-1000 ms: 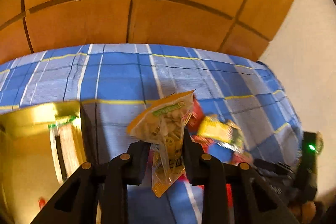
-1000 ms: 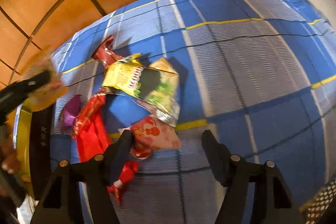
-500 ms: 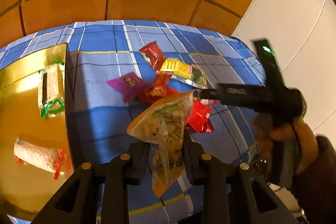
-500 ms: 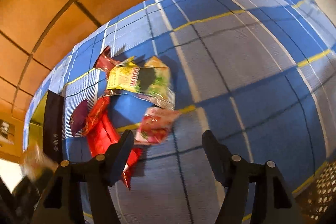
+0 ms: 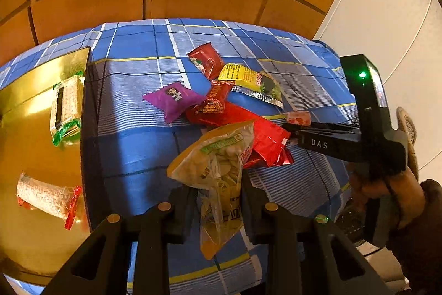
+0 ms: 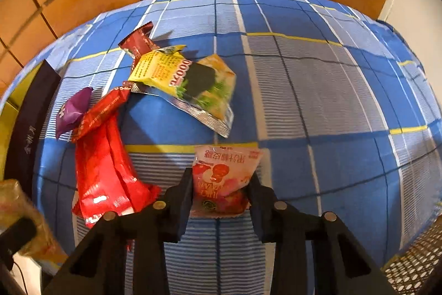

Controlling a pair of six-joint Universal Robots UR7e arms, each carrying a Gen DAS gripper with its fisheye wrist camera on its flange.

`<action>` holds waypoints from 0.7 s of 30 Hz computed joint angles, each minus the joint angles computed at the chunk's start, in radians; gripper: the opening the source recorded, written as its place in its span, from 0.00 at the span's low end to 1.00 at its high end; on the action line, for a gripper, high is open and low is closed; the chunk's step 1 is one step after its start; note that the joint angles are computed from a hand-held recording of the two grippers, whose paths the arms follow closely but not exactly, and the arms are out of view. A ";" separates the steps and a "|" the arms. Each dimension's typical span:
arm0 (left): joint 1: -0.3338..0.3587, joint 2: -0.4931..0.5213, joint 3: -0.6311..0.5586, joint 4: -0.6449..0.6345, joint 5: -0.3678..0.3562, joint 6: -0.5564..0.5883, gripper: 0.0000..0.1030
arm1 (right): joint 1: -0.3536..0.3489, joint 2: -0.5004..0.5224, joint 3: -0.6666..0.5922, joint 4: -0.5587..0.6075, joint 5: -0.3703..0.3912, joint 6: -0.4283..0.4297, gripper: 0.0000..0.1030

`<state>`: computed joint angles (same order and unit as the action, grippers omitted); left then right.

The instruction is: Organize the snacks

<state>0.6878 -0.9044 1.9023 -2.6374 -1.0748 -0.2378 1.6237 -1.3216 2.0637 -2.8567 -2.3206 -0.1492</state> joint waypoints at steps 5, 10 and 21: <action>-0.010 0.017 0.000 0.007 0.048 -0.009 0.28 | -0.001 0.012 0.024 -0.085 0.016 -0.029 0.44; -0.005 0.034 -0.010 0.043 0.080 -0.029 0.28 | 0.002 0.022 0.033 -0.119 0.025 -0.059 0.57; -0.002 0.044 -0.009 0.023 0.090 -0.038 0.29 | -0.020 -0.106 0.072 -0.010 0.127 0.085 0.75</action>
